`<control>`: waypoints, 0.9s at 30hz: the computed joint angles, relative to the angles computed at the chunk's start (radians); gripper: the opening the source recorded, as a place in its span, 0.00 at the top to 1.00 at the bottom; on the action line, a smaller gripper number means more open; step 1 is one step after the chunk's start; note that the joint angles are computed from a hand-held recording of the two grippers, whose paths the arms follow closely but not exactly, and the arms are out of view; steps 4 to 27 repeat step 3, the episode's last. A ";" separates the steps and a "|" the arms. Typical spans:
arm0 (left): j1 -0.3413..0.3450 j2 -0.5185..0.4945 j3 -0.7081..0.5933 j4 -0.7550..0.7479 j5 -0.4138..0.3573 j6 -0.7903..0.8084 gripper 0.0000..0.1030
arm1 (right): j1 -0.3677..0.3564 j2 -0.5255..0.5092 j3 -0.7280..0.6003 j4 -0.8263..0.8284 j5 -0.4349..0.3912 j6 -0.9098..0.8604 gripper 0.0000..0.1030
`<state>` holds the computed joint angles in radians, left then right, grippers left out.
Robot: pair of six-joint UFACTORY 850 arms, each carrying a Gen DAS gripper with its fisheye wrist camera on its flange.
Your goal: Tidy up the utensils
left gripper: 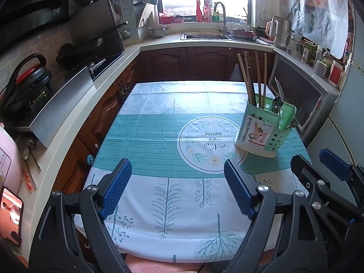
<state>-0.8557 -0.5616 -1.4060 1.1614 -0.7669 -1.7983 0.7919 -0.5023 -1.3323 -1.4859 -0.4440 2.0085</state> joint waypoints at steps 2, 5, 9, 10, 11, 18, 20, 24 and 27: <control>0.000 -0.002 -0.001 -0.005 0.003 0.003 0.21 | 0.000 0.000 0.000 0.001 0.001 -0.001 0.46; 0.003 0.000 0.001 -0.006 0.007 0.006 0.21 | 0.000 0.000 0.000 0.002 0.000 -0.002 0.46; 0.003 0.000 0.001 -0.006 0.007 0.006 0.21 | 0.000 0.000 0.000 0.002 0.000 -0.002 0.46; 0.003 0.000 0.001 -0.006 0.007 0.006 0.21 | 0.000 0.000 0.000 0.002 0.000 -0.002 0.46; 0.003 0.000 0.001 -0.006 0.007 0.006 0.21 | 0.000 0.000 0.000 0.002 0.000 -0.002 0.46; 0.003 0.000 0.001 -0.006 0.007 0.006 0.21 | 0.000 0.000 0.000 0.002 0.000 -0.002 0.46; 0.003 0.000 0.001 -0.006 0.007 0.006 0.21 | 0.000 0.000 0.000 0.002 0.000 -0.002 0.46; 0.003 0.000 0.001 -0.006 0.007 0.006 0.21 | 0.000 0.000 0.000 0.002 0.000 -0.002 0.46; 0.003 0.000 0.001 -0.006 0.007 0.006 0.21 | 0.000 0.000 0.000 0.002 0.000 -0.002 0.46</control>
